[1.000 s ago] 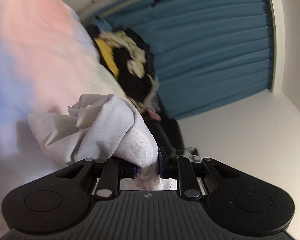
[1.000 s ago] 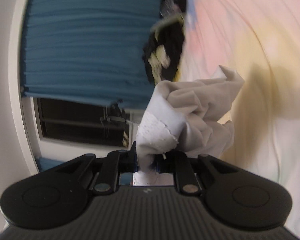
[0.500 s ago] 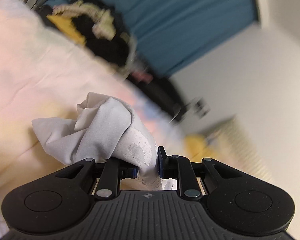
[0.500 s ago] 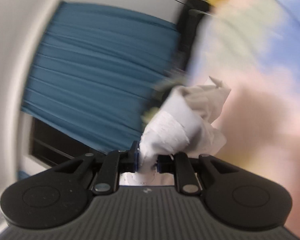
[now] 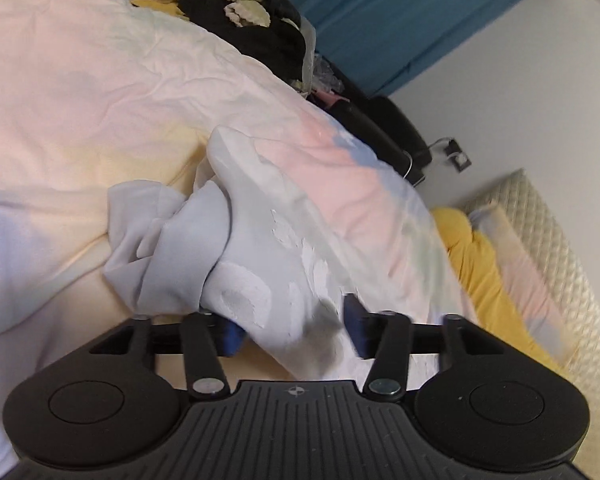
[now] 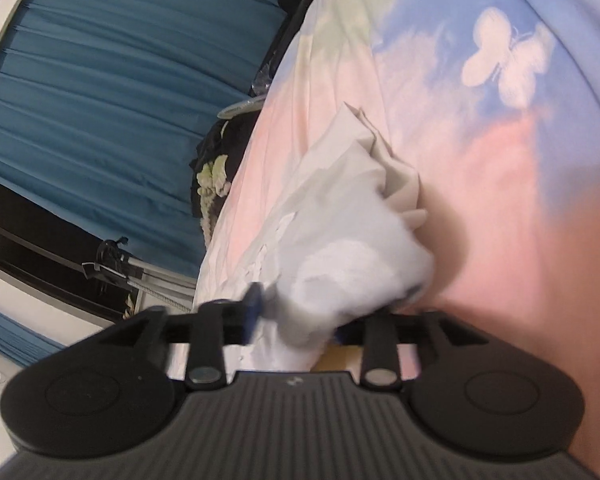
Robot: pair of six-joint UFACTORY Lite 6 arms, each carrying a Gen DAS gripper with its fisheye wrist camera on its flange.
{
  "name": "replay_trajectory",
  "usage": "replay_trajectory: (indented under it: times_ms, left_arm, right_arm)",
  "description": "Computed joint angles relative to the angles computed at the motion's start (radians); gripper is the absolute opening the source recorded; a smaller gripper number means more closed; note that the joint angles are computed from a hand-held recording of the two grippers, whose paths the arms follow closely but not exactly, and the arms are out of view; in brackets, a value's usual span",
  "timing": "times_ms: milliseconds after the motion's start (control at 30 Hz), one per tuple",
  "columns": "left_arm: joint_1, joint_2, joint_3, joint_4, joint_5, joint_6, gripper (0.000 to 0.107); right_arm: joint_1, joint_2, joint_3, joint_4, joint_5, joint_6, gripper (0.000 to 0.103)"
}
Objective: Fold clothes
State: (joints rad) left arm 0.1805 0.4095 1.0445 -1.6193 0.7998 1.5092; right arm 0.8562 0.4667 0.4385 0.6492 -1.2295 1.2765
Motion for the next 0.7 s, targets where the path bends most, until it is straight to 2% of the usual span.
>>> replay_trajectory:
  times_ms: [67,133,233,367,433,600,700]
  left_arm:
    - [0.020,-0.062,-0.046,0.041,-0.003,0.015,0.080]
    - [0.054,-0.143,-0.102,0.079,-0.002,0.023,0.087]
    - [0.144,-0.319,-0.207,0.132,0.030,0.056,0.090]
    - [0.296,-0.541,-0.277,0.245,0.120,0.038,0.093]
    - [0.390,-0.638,-0.287,0.303,0.187,0.022,0.094]
    - [0.671,-0.818,-0.261,0.391,0.393,0.054,0.099]
    - [0.857,-0.874,-0.243,0.407,0.519,0.130,0.101]
  right_arm:
    - [0.058,-0.090,-0.024,0.083,0.092,-0.092,0.070]
    - [0.166,-0.209,-0.041,0.258,0.197,-0.260,0.071]
    - [0.330,-0.329,-0.022,0.531,0.266,-0.513,0.071]
    - [0.505,-0.416,0.064,0.820,0.203,-0.890,0.071]
    - [0.562,-0.438,0.136,0.897,0.155,-1.070,0.071]
    - [0.611,-0.382,0.438,0.945,0.084,-1.499,0.072]
    - [0.648,-0.309,0.610,0.937,0.059,-1.668,0.073]
